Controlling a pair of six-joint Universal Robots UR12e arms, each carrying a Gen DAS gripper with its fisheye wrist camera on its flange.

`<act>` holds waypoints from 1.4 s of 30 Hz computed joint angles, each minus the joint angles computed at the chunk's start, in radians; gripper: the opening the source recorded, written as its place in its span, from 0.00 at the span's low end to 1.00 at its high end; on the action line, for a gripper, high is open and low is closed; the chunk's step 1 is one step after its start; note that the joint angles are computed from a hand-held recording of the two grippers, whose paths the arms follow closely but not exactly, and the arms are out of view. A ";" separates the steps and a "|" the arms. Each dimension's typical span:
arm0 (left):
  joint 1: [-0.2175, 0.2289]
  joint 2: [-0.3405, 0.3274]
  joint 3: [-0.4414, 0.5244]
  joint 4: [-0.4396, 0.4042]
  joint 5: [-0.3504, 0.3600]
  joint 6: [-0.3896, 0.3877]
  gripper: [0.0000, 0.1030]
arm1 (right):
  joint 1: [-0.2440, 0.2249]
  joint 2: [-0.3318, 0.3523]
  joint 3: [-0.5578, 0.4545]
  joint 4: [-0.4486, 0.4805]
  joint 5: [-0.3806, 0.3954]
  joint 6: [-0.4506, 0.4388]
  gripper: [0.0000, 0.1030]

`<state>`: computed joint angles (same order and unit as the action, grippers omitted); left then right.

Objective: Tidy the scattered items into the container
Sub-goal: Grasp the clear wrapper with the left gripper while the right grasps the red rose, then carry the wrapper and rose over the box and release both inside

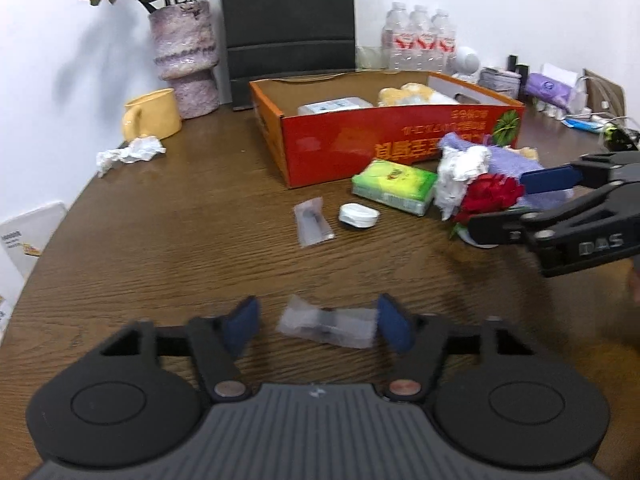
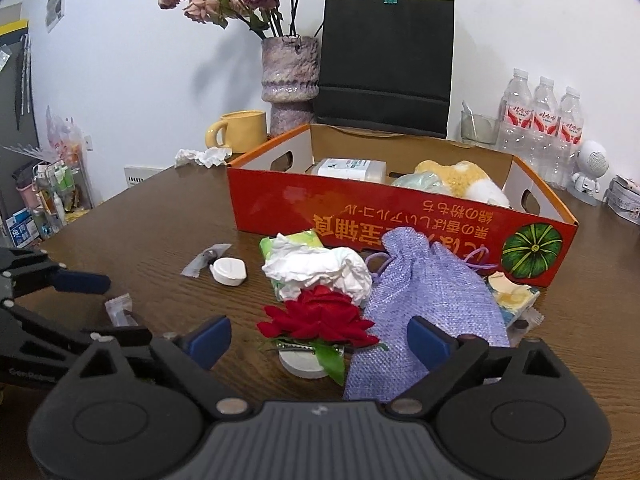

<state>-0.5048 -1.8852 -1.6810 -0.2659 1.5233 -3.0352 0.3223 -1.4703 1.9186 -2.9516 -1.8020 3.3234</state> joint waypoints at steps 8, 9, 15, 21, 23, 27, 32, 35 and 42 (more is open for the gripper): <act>0.003 0.003 -0.007 0.008 -0.018 -0.023 0.43 | -0.004 0.012 -0.015 0.037 0.028 0.005 0.64; 0.002 0.003 -0.008 0.011 -0.015 -0.027 0.42 | -0.007 0.012 -0.016 0.047 0.038 0.009 0.59; 0.000 0.003 -0.011 0.022 0.003 -0.051 0.34 | -0.013 0.005 -0.006 0.042 0.063 0.028 0.44; -0.006 0.005 -0.018 0.042 0.023 -0.069 0.30 | -0.008 -0.006 0.011 0.008 0.057 0.031 0.44; -0.007 0.007 -0.021 0.052 0.025 -0.078 0.25 | -0.007 -0.011 0.017 0.001 0.056 0.030 0.44; -0.009 0.009 -0.022 0.065 0.028 -0.091 0.20 | -0.005 -0.022 0.029 -0.014 0.058 0.031 0.44; -0.015 0.010 -0.022 0.067 0.038 -0.095 0.12 | -0.005 -0.037 0.045 -0.033 0.054 0.034 0.44; -0.018 0.011 -0.024 0.068 0.050 -0.098 0.12 | -0.007 -0.044 0.053 -0.040 0.057 0.041 0.44; -0.025 0.015 -0.021 0.097 0.068 -0.104 0.11 | -0.010 -0.058 0.067 -0.060 0.059 0.041 0.44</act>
